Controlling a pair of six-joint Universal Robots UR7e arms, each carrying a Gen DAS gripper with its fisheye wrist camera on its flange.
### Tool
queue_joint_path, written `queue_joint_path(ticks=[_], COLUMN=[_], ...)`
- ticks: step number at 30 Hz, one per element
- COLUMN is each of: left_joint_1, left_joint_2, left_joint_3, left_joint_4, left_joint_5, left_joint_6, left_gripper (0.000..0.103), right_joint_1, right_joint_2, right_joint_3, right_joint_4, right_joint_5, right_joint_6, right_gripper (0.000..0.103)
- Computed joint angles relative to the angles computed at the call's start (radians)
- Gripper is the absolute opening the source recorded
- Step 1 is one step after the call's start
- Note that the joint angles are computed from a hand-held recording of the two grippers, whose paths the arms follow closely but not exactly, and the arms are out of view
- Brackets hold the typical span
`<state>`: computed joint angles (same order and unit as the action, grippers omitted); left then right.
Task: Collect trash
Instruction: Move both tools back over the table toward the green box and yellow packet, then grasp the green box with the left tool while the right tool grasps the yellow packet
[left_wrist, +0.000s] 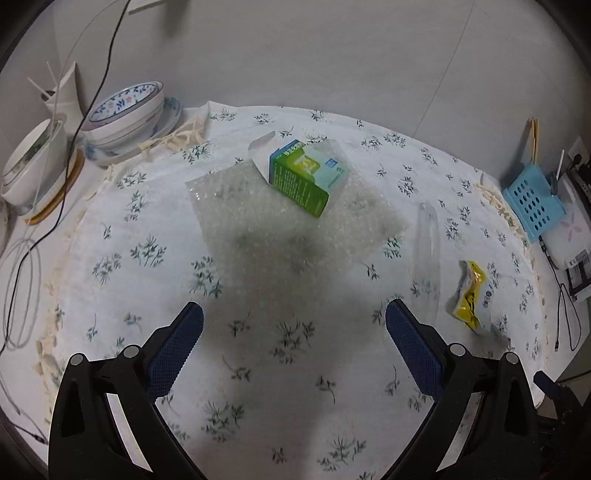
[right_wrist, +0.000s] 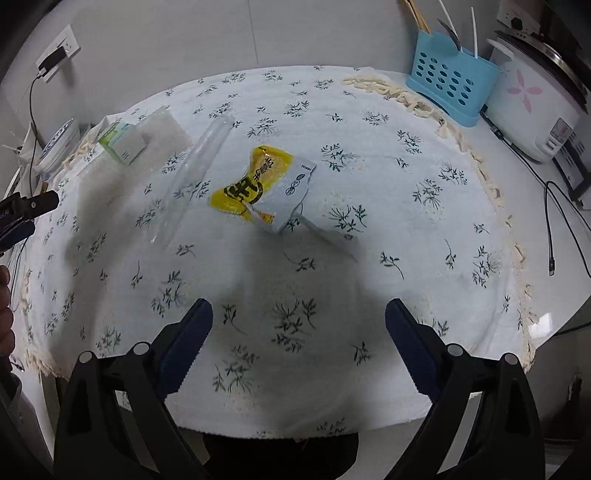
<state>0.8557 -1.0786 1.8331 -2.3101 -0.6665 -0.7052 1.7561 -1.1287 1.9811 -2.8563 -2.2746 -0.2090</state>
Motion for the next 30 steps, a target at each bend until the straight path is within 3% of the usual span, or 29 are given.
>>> queue_joint_path(ticks=[8,15,30], left_joint_1=[0.107,0.148,0.183], left_joint_2=[0.125,0.189,0.26], left_joint_3=[-0.173,-0.273,-0.326], left_joint_4=[-0.087,-0.14,-0.229], left_joint_5=[-0.008,-0.061,-0.085], left_joint_6=[0.188,0.335,0.501], left_gripper=[0.097,0.097,0.097], right_joint_1=[-0.013,-0.014,-0.031], right_joint_2=[0.106,0.157,0.247], right_joint_3=[-0.138,-0.24,-0.382], right_joint_4=[0.046,0.129,0.257], right_joint_5=[-0.026,-0.029,-0.026], right_joint_6=[0.048,0.087,0.155], right_gripper=[0.091,0.091,0.091])
